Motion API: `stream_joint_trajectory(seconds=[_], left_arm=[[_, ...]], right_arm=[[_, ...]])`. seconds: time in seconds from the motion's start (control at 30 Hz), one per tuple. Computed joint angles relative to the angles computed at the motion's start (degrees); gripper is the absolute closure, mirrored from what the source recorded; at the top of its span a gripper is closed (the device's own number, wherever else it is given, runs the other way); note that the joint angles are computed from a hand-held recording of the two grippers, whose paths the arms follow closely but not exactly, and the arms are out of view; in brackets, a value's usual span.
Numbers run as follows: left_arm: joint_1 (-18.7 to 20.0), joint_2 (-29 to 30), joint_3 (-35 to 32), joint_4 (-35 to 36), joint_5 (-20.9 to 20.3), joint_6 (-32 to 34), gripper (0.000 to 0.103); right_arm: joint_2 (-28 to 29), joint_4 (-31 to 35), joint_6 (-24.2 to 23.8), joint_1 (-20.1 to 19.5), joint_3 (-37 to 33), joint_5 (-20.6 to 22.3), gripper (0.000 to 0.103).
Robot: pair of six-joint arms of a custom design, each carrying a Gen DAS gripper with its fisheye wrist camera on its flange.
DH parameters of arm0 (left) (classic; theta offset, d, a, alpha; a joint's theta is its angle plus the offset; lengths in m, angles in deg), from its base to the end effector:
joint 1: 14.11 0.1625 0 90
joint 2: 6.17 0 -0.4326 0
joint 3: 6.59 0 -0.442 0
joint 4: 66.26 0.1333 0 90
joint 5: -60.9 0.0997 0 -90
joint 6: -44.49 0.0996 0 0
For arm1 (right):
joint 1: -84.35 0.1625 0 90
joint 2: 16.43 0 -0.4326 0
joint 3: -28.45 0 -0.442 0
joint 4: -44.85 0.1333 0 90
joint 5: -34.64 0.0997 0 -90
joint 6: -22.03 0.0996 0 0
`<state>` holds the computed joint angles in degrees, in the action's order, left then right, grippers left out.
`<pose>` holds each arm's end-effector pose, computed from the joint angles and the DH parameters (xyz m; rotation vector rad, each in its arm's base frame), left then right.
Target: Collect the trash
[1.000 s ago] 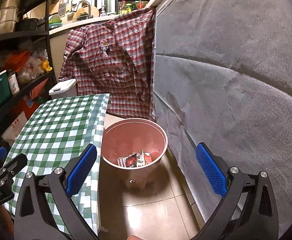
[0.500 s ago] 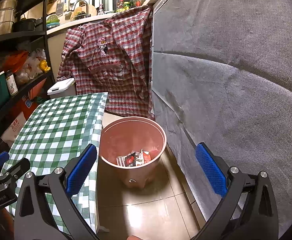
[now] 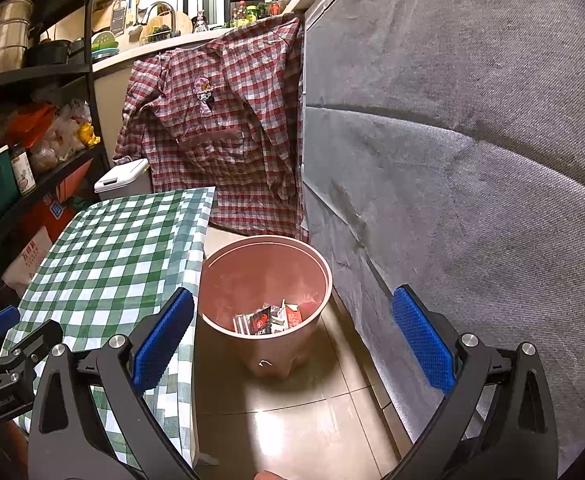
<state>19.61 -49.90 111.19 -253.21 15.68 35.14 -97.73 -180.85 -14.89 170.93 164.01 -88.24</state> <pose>-0.3474 -0.4764 0.0102 0.8086 2.3896 -0.9892 0.0540 -0.4251 0.3175 0.0821 -1.8806 1.2885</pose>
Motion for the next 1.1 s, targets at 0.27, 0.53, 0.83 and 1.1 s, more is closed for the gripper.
stream_joint_trajectory(seconds=[0.27, 0.53, 0.83, 1.1], left_arm=[[-0.03, -0.14, 0.21, -0.27, -0.27, 1.22, 0.008], [-0.11, -0.13, 0.31, -0.95, -0.45, 2.36, 0.008], [-0.12, -0.28, 0.39, -1.05, -0.56, 2.92, 0.008], [-0.16, -0.13, 0.46, -1.92, -0.66, 3.81, 0.008]], right_arm=[[-0.17, 0.11, 0.02, -0.06, 0.05, 0.11, 0.005], [-0.26, 0.21, 0.02, -0.17, 0.06, 0.27, 0.005], [-0.4, 0.35, -0.02, -0.1, 0.07, 0.21, 0.005], [-0.41, 0.34, 0.01, -0.2, 0.07, 0.31, 0.005]])
